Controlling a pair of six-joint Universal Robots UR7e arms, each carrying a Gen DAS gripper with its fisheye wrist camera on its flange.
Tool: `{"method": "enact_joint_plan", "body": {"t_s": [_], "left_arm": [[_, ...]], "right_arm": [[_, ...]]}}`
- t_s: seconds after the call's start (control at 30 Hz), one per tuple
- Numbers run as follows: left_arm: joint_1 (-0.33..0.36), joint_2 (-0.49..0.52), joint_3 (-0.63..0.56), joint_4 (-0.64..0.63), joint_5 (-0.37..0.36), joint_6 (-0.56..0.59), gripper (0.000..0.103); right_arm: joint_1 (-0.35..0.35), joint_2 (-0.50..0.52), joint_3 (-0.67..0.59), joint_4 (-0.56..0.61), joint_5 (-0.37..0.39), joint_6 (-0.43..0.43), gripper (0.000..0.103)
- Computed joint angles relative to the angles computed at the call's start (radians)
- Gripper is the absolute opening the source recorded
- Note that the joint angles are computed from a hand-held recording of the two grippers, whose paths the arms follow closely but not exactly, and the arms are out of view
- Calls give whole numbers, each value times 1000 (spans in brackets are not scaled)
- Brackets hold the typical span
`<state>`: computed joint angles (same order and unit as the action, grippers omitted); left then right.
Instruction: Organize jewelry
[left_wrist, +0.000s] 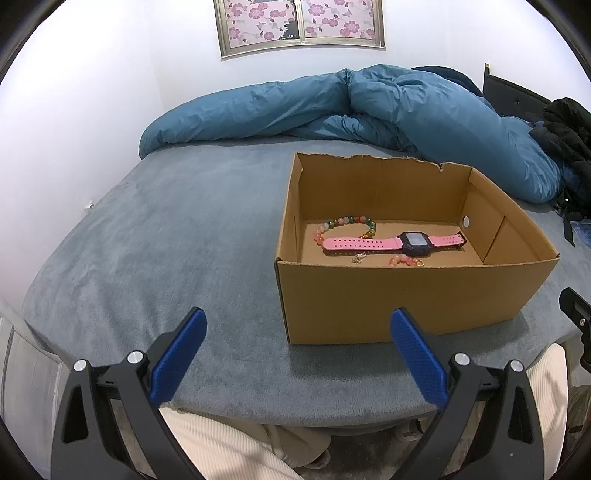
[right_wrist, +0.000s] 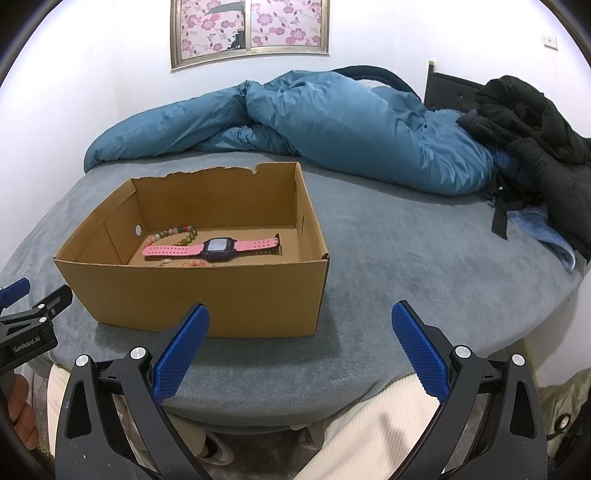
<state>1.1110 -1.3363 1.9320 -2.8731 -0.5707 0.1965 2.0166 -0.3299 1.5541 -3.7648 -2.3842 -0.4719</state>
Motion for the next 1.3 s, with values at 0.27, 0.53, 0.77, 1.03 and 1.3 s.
{"method": "enact_joint_plan", "body": {"t_s": [0.27,0.53,0.77,1.03,1.3], "left_arm": [[-5,5,-25,56,21,-32,97],[-8,10,-46,95,27,-49,97],[-11,10,-55,109,25,-55,97],[-6,16,-73,132,23,-64,97],[2,22,-86,141,15,-62,97]], "right_arm": [[1,-5,-3,21,-4,9,95],[1,-8,-18,49,-7,17,95],[2,-8,-31,71,-14,23,95],[3,-4,-48,97,-23,30,95],[4,1,-65,124,-31,37,95]]}}
